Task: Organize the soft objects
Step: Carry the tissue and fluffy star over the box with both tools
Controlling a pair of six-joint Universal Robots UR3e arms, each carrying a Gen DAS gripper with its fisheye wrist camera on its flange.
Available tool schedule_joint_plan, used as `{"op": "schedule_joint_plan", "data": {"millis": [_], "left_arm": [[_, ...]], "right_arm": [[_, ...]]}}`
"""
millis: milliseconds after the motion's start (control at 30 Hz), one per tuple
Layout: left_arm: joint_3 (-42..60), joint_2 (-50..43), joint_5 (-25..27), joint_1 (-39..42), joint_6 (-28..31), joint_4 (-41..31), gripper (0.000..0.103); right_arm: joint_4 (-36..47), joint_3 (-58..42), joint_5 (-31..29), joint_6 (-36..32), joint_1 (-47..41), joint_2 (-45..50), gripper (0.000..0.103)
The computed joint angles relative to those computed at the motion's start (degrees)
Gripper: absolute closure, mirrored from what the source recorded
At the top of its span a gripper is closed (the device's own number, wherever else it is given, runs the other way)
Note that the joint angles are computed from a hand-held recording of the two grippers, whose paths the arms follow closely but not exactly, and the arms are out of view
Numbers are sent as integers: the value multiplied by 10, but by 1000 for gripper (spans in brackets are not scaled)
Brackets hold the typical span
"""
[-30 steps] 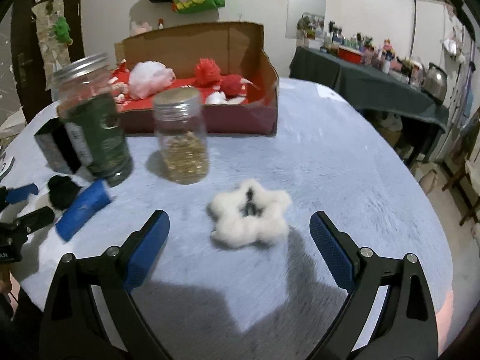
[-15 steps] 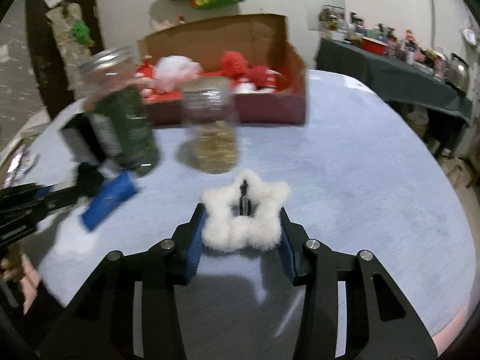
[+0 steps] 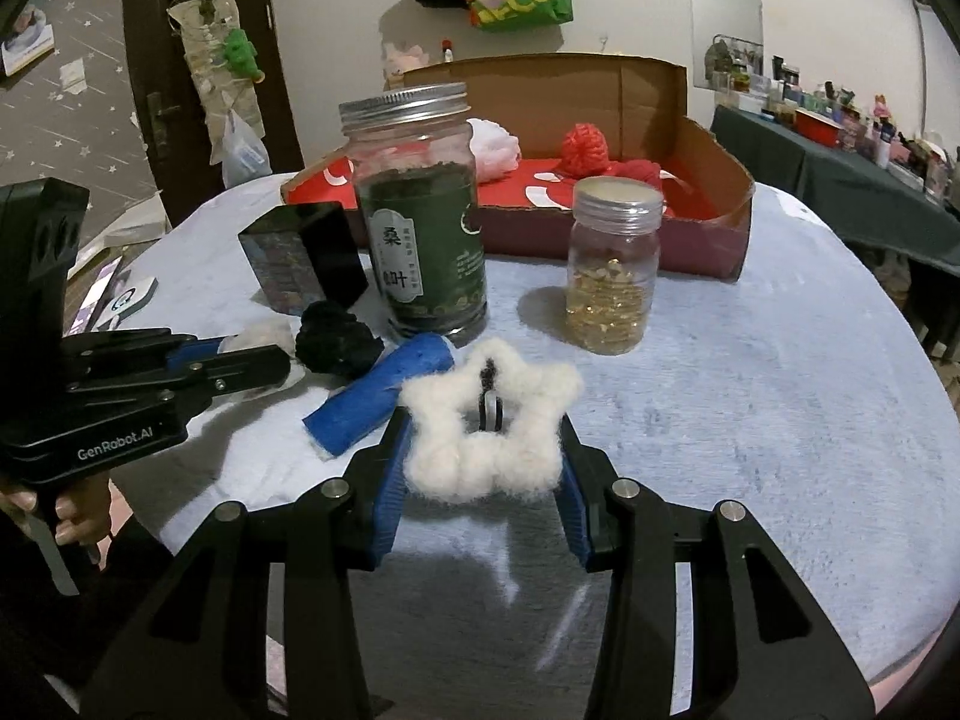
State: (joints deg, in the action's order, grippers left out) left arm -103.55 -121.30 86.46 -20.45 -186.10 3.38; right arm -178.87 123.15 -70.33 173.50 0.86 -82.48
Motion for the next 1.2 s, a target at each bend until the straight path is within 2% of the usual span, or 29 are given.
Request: {"op": "schedule_joint_plan", "data": {"millis": [833, 1200], "left_arm": [[-20, 13, 9, 6, 5, 14, 89], [-56, 37, 8, 35, 8, 6, 89]], "right_arm": [[-4, -5, -5, -1, 0, 4, 62], [13, 8, -9, -7, -25, -3, 62]]}}
